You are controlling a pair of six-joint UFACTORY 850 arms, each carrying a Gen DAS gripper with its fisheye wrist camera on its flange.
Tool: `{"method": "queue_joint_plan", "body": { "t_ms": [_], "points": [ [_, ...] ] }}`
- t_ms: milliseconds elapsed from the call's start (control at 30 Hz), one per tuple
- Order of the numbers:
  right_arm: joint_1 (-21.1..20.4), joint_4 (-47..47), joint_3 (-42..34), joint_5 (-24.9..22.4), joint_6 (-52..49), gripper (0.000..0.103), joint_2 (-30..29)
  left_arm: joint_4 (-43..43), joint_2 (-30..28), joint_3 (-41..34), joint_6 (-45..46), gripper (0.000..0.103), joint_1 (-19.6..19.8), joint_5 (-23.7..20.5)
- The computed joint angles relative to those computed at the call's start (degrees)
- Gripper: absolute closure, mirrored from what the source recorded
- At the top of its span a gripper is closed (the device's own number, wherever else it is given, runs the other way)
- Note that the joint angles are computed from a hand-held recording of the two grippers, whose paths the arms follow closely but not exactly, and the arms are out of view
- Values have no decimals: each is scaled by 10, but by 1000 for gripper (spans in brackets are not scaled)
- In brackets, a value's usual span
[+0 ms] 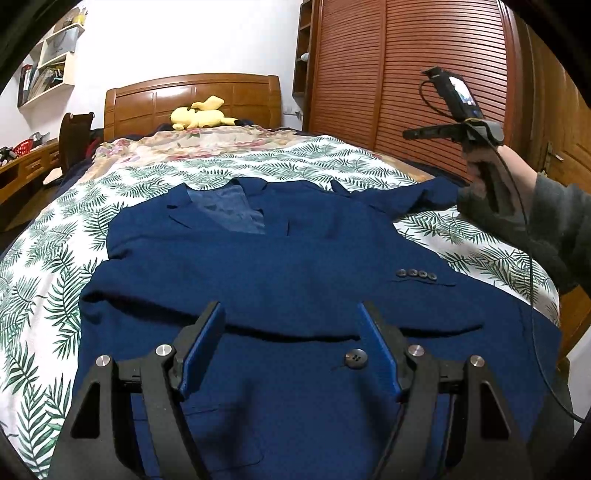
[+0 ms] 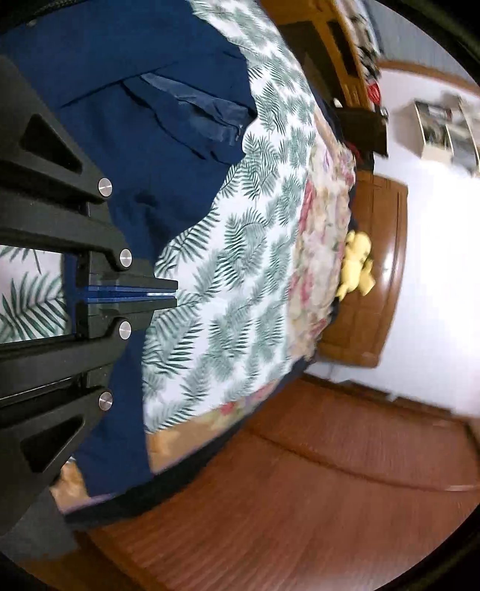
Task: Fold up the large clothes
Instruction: 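Move the right tool to the other sleeve cuff and close on it, then lift the sleeve with the right tool and lay it across the jacket front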
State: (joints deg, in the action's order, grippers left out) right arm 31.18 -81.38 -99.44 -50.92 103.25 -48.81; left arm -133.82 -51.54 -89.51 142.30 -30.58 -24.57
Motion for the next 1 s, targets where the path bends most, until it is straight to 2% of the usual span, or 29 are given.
{"method": "queue_joint_plan", "body": {
  "t_ms": [33, 67, 100, 133, 167, 267, 500, 533, 567, 600, 767, 867, 933, 967, 1000],
  "points": [
    [-5, 17, -1, 5, 1, 96, -1, 0, 0, 1, 1, 29, 0, 0],
    [-16, 46, -7, 19, -8, 81, -4, 0, 1, 1, 1, 29, 0, -1],
    [-25, 73, -13, 27, -19, 71, -10, 2, 1, 1, -1, 29, 0, -1],
    [-34, 100, -21, 25, -29, 52, -18, 5, 0, 0, -3, 29, 0, 0],
    [-44, 122, -30, 26, -34, 48, -26, 10, 0, -1, -8, 29, 0, 1],
    [-70, 175, -32, 35, -16, 48, -38, 18, -1, -3, -16, 29, 1, 2],
    [-127, 272, -25, 101, 26, 48, -53, 40, -6, -10, -36, 29, 0, 6],
    [-132, 270, -18, 120, 38, 56, -50, 42, -6, -11, -38, 29, 0, 7],
    [-135, 249, -7, 142, 59, 88, -44, 44, -6, -12, -40, 29, 0, 7],
    [-135, 231, -5, 158, 67, 100, -41, 47, -7, -14, -43, 29, 0, 9],
    [-89, 69, 0, 75, 93, 101, -17, 38, -7, -12, -31, 29, 0, 8],
    [-55, -17, 18, 90, 100, 101, 11, 29, -5, -8, -20, 29, -1, 7],
    [-29, -64, 40, 123, 105, 101, 32, 26, -5, -9, -18, 29, -2, 8],
    [-17, -71, 44, 154, 94, 101, 38, 26, -5, -8, -18, 29, -2, 8],
    [-3, -55, 37, 165, 59, 101, 35, 27, -5, -8, -18, 29, -1, 7]
  ]
}}
